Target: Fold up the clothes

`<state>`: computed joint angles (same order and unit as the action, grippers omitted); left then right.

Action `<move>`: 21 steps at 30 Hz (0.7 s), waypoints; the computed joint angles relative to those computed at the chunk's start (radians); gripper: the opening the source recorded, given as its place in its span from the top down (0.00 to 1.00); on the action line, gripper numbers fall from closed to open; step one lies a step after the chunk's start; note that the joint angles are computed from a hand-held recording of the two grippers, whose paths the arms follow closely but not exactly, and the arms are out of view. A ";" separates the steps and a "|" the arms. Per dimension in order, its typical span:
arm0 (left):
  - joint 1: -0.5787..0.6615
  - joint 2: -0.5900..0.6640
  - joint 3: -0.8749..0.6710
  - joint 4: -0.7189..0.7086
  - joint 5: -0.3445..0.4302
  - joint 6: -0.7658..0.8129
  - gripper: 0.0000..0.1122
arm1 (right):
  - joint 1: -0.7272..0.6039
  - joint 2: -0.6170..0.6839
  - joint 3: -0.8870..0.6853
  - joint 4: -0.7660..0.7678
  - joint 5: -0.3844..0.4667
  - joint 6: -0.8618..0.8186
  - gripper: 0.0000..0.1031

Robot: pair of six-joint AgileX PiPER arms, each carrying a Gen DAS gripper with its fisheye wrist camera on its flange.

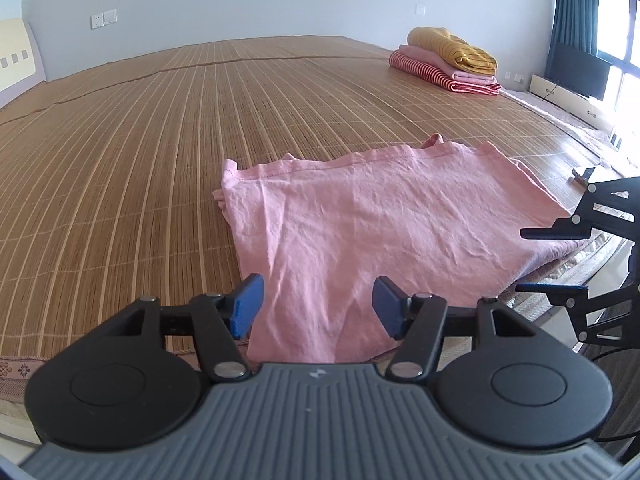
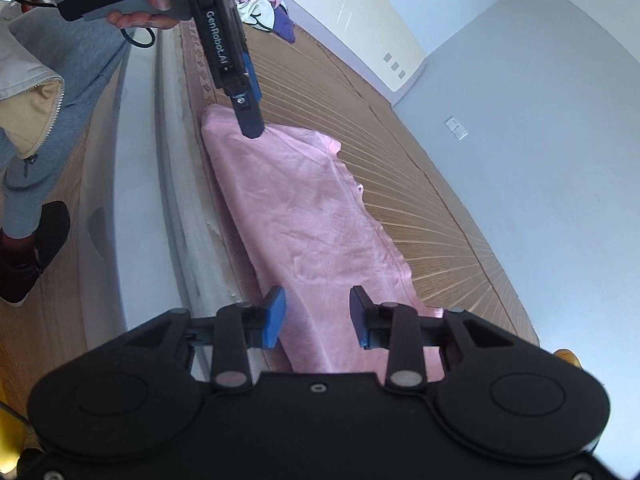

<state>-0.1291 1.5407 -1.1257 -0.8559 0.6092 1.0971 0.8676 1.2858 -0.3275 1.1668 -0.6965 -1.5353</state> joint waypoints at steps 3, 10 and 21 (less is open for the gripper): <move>-0.012 0.019 0.001 0.063 -0.018 -0.051 0.41 | 0.008 0.023 -0.008 0.027 0.021 0.004 0.67; 0.037 0.017 0.004 0.117 -0.009 -0.080 0.38 | -0.017 -0.115 -0.005 0.222 0.118 -0.091 0.70; 0.114 -0.016 0.007 0.135 0.036 -0.087 0.37 | -0.112 -0.084 -0.029 0.084 0.154 0.198 0.58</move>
<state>-0.0148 1.5243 -1.1185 -0.7207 0.6454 1.0096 0.7559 1.2020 -0.3565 1.2513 -0.5427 -1.3374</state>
